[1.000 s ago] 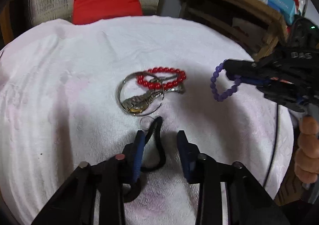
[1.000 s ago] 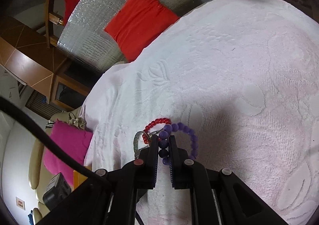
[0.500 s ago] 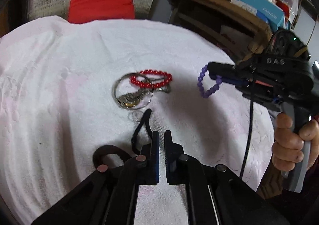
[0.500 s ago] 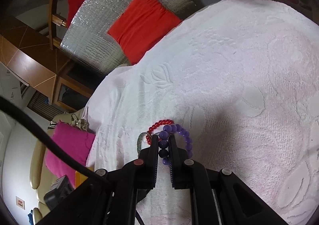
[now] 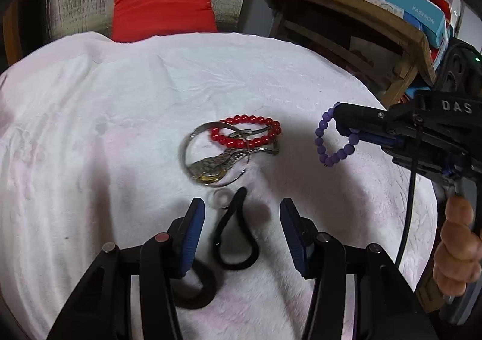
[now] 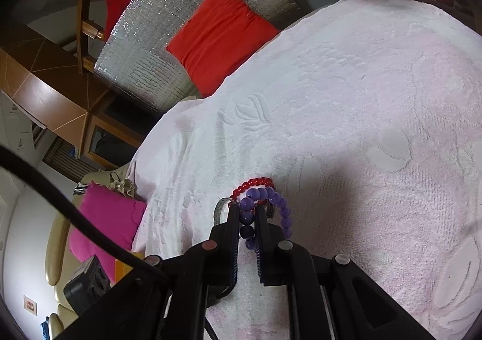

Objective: Organize jewelry
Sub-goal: 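Close the left tool on the black hair tie and lift it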

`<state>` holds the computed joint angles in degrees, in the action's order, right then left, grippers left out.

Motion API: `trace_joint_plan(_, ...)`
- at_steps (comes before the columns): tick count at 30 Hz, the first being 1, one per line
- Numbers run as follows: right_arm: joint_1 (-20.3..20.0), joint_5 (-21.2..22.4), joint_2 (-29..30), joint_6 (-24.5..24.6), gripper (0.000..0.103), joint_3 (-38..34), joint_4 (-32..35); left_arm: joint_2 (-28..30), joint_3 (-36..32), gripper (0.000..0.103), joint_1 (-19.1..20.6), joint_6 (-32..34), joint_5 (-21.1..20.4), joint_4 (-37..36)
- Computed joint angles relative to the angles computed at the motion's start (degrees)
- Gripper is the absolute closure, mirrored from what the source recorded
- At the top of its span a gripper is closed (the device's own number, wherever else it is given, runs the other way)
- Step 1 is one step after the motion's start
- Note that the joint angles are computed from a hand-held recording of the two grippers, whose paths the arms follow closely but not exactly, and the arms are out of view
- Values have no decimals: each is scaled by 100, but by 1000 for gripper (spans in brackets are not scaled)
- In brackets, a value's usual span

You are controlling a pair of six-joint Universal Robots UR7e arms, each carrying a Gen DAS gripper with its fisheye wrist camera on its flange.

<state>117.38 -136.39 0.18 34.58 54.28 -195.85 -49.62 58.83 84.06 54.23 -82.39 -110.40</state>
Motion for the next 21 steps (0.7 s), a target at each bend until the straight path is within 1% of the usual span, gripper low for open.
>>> trace_joint_plan(1,1,-12,-4,6,92,9,3,27,12,50,-14,-43,41,-14)
trace_joint_plan(2,-1,-15,-14,7,92,30,-4,59,14,54,-26,-100,98,-45)
trace_joint_plan(3,-1,-17,-19,8,92,38,5,106,-28,68,-26,-176,118,-13)
trace_joint_plan(4,-2,-18,-27,5,92,52,16,151,-92,75,-23,-250,143,61)
trace_joint_plan(5,3,-33,-27,-4,92,52,34,202,-179,81,-21,-347,166,167)
trace_joint_plan(6,8,-47,-28,-13,92,50,55,224,-241,84,-7,-420,99,243)
trace_joint_plan(7,16,-62,-26,-27,92,42,82,191,-212,93,-4,-415,50,225)
trace_joint_plan(10,31,-65,-27,-87,92,40,92,62,-56,94,-14,-243,-43,-25)
trace_joint_plan(16,65,20,41,-226,92,-87,23,67,-474,95,57,-411,-532,210)
trace_joint_plan(21,111,167,264,-448,92,-545,225,47,-797,95,125,-594,-792,165)
